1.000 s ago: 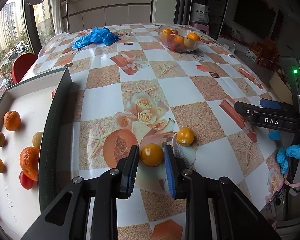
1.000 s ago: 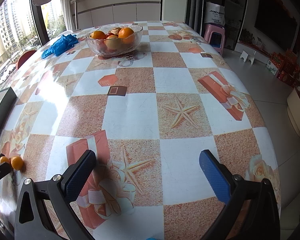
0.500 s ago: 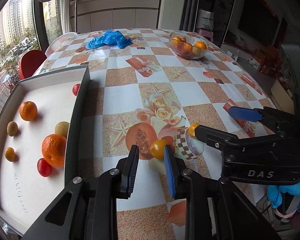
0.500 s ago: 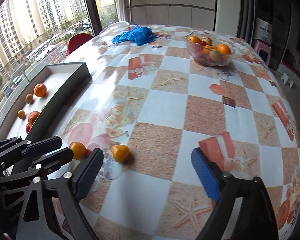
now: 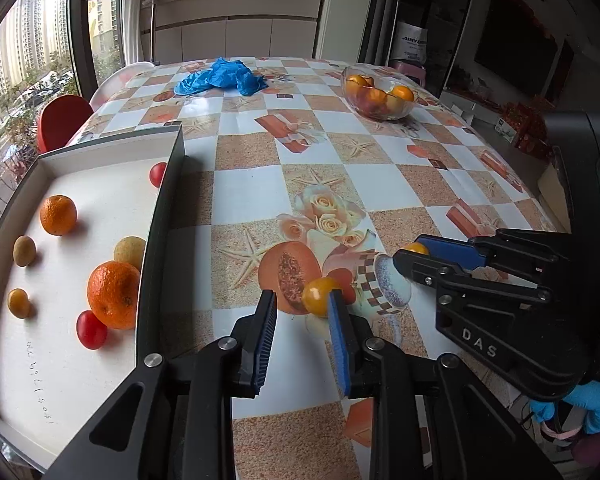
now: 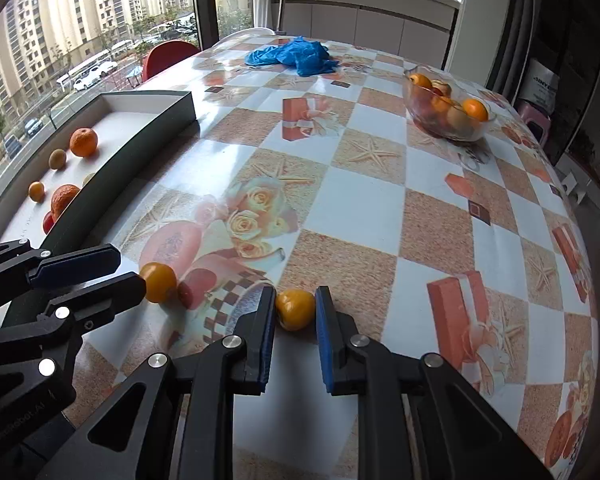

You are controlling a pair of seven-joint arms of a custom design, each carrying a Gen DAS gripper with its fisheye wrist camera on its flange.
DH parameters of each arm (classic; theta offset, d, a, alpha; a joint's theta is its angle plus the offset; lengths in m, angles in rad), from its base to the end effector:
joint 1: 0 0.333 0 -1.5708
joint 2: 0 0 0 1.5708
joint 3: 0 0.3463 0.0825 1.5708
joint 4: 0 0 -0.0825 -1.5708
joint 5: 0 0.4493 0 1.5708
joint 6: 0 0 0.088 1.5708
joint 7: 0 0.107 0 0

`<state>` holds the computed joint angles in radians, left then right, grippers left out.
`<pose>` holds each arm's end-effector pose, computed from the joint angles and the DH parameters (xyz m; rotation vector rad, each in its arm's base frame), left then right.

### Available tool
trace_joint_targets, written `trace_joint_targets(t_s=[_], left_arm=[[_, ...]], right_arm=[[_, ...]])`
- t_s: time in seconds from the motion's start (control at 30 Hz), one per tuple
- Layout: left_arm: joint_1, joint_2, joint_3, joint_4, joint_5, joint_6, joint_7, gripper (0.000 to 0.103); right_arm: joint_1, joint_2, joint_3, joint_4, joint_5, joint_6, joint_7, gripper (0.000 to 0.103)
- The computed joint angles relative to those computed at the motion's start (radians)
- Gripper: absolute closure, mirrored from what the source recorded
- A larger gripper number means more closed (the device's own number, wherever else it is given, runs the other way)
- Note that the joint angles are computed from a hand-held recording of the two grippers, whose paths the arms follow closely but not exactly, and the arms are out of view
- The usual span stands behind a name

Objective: Organize fruits
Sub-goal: 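Grasp the other small yellow fruit with the right tool while the left tool holds its fruit, then carry both small yellow fruits over the white tray with both tools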

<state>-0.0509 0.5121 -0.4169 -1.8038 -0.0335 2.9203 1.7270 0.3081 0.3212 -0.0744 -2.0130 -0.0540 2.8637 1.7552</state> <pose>0.6967 -0.3066 0.3402 -1.4430 2.3745 -0.9142 0.6788 0.1675 0.3371 -2.0003 1.7963 -0.4553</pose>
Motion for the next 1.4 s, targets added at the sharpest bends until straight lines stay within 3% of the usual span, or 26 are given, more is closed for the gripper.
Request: trace_joint_targets(t_s=[0.17, 0.33, 0.4, 0.63, 0.93, 1.4], left_arm=[[0.026, 0.01, -0.04, 0.004, -0.026, -0.016, 0.046, 0.075], [-0.072, 0.022, 0.057, 0.04, 0.043, -0.032, -0.018, 0.075], [-0.085, 0.032, 0.071, 0.057, 0.057, -0.047, -0.045, 0.075], [0.005, 0.045, -0.025, 0.061, -0.033, -0.083, 0.02, 0.08], [0.023, 0.007, -0.047, 0.032, -0.098, -0.058, 0.069, 0.08], [0.062, -0.031, -0.085, -0.014, -0.175, -0.026, 0.128, 0.08]], right_arm=[[-0.015, -0.035, -0.003, -0.044, 0.014, 0.007, 0.012, 0.082], [-0.022, -0.042, -0.001, -0.056, 0.012, 0.012, 0.017, 0.082], [-0.025, -0.046, 0.002, -0.06, 0.015, 0.014, 0.016, 0.082], [-0.041, -0.061, 0.018, -0.076, 0.046, 0.015, 0.005, 0.082], [-0.055, -0.081, 0.033, -0.09, 0.092, 0.008, -0.002, 0.082], [-0.052, -0.126, 0.029, -0.126, 0.054, 0.004, 0.058, 0.082]])
